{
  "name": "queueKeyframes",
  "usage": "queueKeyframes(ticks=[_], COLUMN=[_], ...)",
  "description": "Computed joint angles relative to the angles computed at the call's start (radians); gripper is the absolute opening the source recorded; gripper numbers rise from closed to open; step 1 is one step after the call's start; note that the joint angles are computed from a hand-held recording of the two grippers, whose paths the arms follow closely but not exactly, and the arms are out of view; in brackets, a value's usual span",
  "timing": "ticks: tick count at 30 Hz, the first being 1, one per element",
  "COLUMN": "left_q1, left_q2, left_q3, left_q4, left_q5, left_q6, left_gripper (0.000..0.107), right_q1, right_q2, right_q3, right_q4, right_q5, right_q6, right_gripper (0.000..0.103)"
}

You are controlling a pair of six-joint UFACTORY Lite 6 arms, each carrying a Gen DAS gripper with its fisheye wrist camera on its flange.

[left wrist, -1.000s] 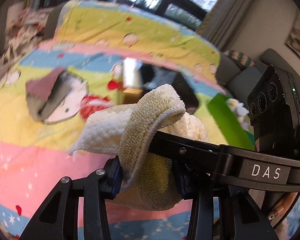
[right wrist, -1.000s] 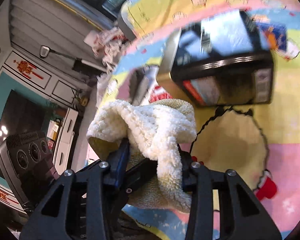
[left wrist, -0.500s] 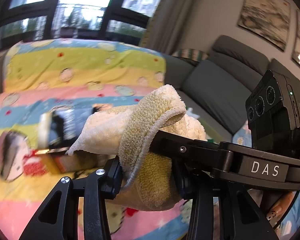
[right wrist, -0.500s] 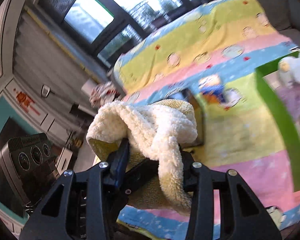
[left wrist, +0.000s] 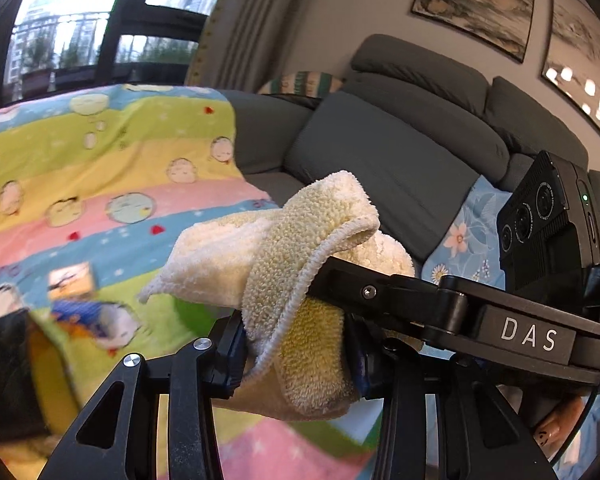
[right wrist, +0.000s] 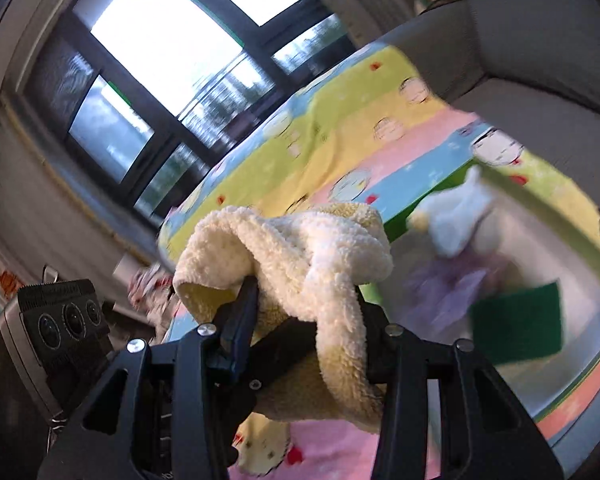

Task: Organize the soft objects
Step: 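Carry the cream towel with the right gripper over the green box, then lower the towel into the box and open the right gripper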

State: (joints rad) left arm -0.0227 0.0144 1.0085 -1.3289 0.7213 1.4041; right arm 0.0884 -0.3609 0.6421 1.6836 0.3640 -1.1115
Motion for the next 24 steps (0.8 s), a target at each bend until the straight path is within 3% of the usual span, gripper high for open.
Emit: queueKeyframes(ticks=[3,8,14,20,24], left_q1=[-0.068,-0.138,-0.216,-0.257,-0.276], left_q2=[0.132,0.300,0.478,0.550,0.616], left_q3=[0.108,0.243,0.385,0.462,0.548], left_q4=[0.014,0.078,0.290,0.395,0.531], left_q5=[-0.042,-0.104,-0.210,-0.239,-0.237], left_q6=[-0.054,-0.166,-0.426,-0.581,-0.747], left_gripper=[0.042,0.041,0.041,0.041,0.041], right_q1=[-0.114,-0.188,-0.225,-0.223,-0.264], right_q2=[0.094,0.291,0.493,0.466,0.420], right_q3=[0.054,0.166,0.263,0.243,0.196], right_q4=[-0.039,-0.058,-0.088,-0.204,-0.168], right_q5=[0.071,0.102,0.103,-0.006,-0.009], right_q6=[0.006,-0.019,0.016,0.137,0.095], right_gripper=[0.043,0.043,0.046,0.058,0.062])
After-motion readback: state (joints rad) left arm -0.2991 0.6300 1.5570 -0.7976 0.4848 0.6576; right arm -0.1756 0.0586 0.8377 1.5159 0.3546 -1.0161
